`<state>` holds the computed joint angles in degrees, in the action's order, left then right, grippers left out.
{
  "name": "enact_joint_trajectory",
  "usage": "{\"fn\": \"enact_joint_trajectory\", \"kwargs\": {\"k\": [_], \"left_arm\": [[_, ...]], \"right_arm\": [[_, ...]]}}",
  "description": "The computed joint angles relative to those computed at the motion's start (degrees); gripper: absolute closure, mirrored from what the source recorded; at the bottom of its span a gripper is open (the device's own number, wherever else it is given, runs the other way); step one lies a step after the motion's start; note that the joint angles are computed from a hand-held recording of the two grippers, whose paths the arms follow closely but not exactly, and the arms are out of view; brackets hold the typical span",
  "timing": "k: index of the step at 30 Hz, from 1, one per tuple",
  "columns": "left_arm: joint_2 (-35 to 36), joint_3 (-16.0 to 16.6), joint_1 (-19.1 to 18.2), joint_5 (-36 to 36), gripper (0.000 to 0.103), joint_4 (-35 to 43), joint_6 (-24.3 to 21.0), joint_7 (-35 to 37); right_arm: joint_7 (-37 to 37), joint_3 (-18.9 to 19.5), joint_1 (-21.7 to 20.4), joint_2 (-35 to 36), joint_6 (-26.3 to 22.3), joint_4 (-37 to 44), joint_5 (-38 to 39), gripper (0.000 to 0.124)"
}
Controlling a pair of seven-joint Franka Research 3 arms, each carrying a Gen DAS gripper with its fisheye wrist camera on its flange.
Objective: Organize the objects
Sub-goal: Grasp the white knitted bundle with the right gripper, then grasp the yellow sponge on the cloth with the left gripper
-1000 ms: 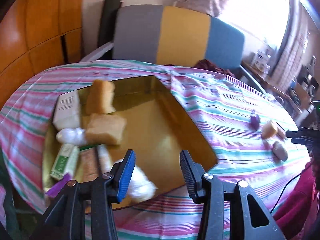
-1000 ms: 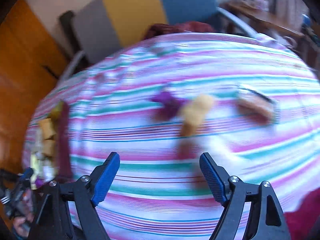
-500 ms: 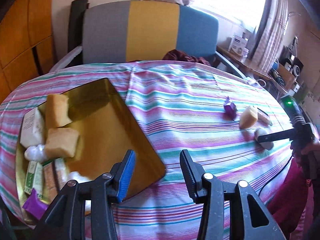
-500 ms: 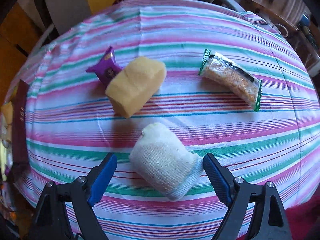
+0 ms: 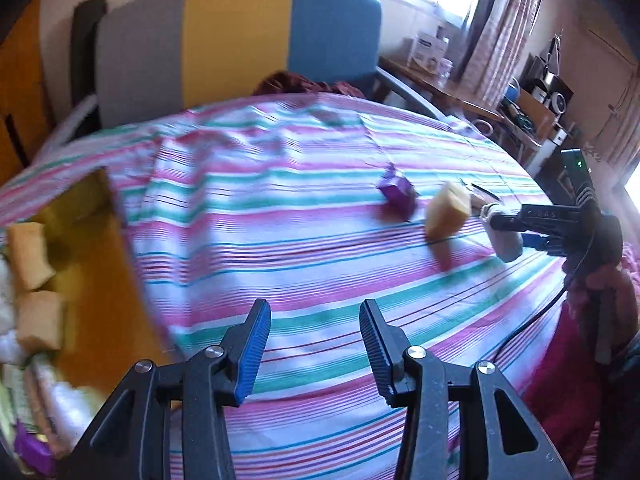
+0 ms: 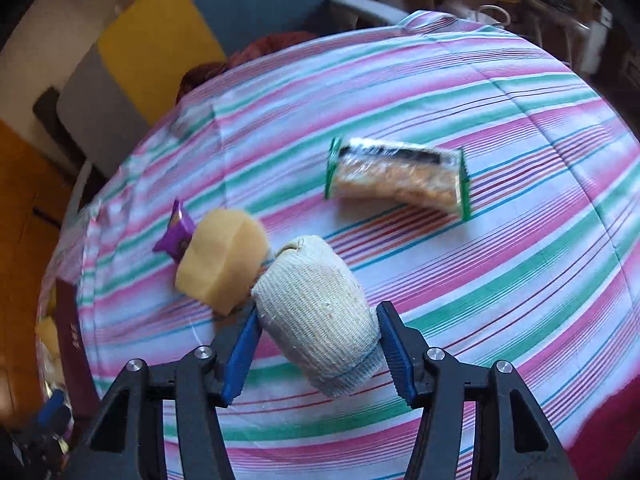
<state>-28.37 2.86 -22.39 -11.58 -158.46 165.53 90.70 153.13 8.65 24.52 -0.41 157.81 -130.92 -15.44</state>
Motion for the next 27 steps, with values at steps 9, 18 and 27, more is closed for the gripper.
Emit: {"fn": "enact_joint_trajectory", "kwargs": {"k": [9,18,27], "left_arm": [[11.61,1.30,-8.87,-11.69,0.056,10.46,-2.28,12.09],[22.67,-4.08,-7.82,-16.35,0.057,21.85,-1.90,22.22],[32.94,-11.27,-1.71,-2.80,0.056,31.40,-2.85,15.00]], "right_arm": [[4.33,-0.19,-0.58,-0.26,-5.25,-0.21,-0.70,0.061],[4.17,-0.19,-1.00,-0.47,-3.23,-1.05,1.42,0.058],[3.07,-0.34,-1.43,-1.20,-0.62,-2.87,4.98,0.054]]}}
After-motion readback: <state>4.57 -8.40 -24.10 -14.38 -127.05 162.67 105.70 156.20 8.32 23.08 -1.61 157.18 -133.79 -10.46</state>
